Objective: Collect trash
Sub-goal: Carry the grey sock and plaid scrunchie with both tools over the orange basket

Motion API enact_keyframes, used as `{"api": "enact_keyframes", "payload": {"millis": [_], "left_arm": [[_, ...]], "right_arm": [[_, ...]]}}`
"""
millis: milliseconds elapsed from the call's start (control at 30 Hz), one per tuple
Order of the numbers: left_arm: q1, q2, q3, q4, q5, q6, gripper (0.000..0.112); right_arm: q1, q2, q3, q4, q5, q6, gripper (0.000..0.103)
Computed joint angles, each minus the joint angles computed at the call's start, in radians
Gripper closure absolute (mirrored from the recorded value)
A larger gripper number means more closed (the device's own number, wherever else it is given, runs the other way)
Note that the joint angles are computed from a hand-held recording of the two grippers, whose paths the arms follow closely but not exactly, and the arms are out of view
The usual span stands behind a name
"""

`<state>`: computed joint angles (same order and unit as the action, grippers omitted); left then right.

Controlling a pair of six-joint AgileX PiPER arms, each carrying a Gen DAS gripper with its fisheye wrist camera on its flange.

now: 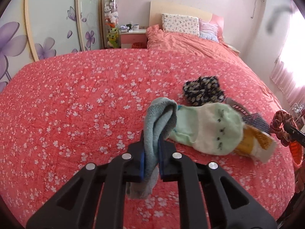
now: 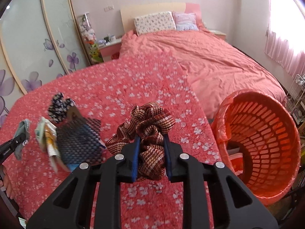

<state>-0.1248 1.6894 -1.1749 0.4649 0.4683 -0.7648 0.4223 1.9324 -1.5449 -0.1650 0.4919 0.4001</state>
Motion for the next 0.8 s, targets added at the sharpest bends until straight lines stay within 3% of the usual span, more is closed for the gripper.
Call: {"api": "enact_keyframes", "payload": {"millis": [367,800], "left_arm": [[-0.152,-0.074,-0.067,0.031,0.073,-0.068,0.100],[-0.361,0.069,-0.323,-0.051,0.112,-0.028,0.100]], "right_arm": [[-0.028,-0.189,0.172,-0.130,-0.098,0.110,0.081],[-0.134,-0.335,0.352,-0.283,-0.193,0.241,0.081]]}}
